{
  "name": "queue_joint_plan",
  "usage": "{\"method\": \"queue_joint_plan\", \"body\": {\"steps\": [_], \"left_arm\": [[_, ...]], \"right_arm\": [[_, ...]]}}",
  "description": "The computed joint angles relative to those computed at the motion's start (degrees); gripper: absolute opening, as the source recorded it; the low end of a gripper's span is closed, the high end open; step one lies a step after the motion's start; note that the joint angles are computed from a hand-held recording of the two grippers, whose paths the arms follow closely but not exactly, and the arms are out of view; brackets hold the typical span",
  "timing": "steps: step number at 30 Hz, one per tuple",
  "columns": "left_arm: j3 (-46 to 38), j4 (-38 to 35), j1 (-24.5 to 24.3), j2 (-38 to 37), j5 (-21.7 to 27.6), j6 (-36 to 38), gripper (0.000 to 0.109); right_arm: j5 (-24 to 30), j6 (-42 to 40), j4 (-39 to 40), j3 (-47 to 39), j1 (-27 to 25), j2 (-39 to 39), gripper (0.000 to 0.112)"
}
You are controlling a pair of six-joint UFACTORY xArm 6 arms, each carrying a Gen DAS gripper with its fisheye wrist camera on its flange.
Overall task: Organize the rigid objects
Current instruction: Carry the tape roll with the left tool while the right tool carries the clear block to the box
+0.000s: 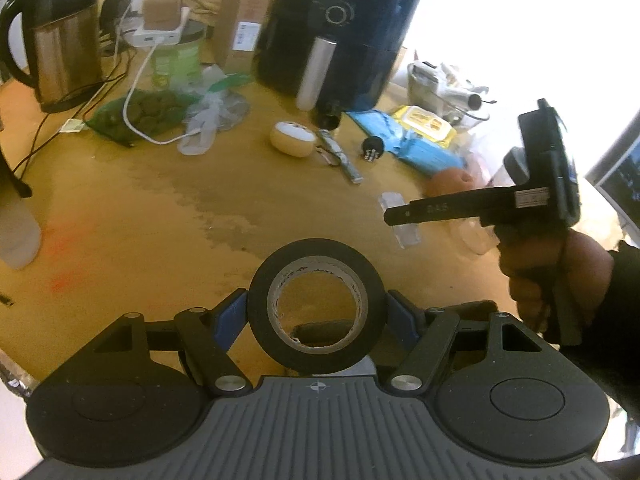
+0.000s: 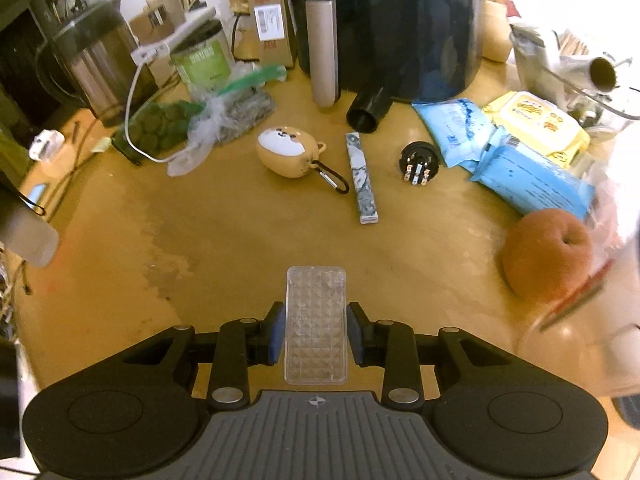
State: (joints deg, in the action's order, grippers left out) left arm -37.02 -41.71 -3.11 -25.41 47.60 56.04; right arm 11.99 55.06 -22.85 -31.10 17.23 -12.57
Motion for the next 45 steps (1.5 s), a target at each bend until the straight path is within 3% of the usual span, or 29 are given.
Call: {"method": "queue_joint_plan", "body": {"steps": [13, 27, 45], "left_arm": [[-0.3, -1.4, -2.4, -1.4, -0.9, 0.8, 0.072], [4.4, 4.0, -4.4, -7.7, -3.0, -6.9, 0.072], [13.1, 10.5, -6.3, -18.8, -2.0, -16.1, 0.072]], "right_arm": [[2.2, 6.1, 0.1, 9.4, 1.6, -15.3, 0.035], [1.9, 7.2, 2.3, 17.6, 4.1, -27.4, 0.035], [12.0, 4.6, 7.9, 27.3, 10.1, -48.4, 0.035]]}}
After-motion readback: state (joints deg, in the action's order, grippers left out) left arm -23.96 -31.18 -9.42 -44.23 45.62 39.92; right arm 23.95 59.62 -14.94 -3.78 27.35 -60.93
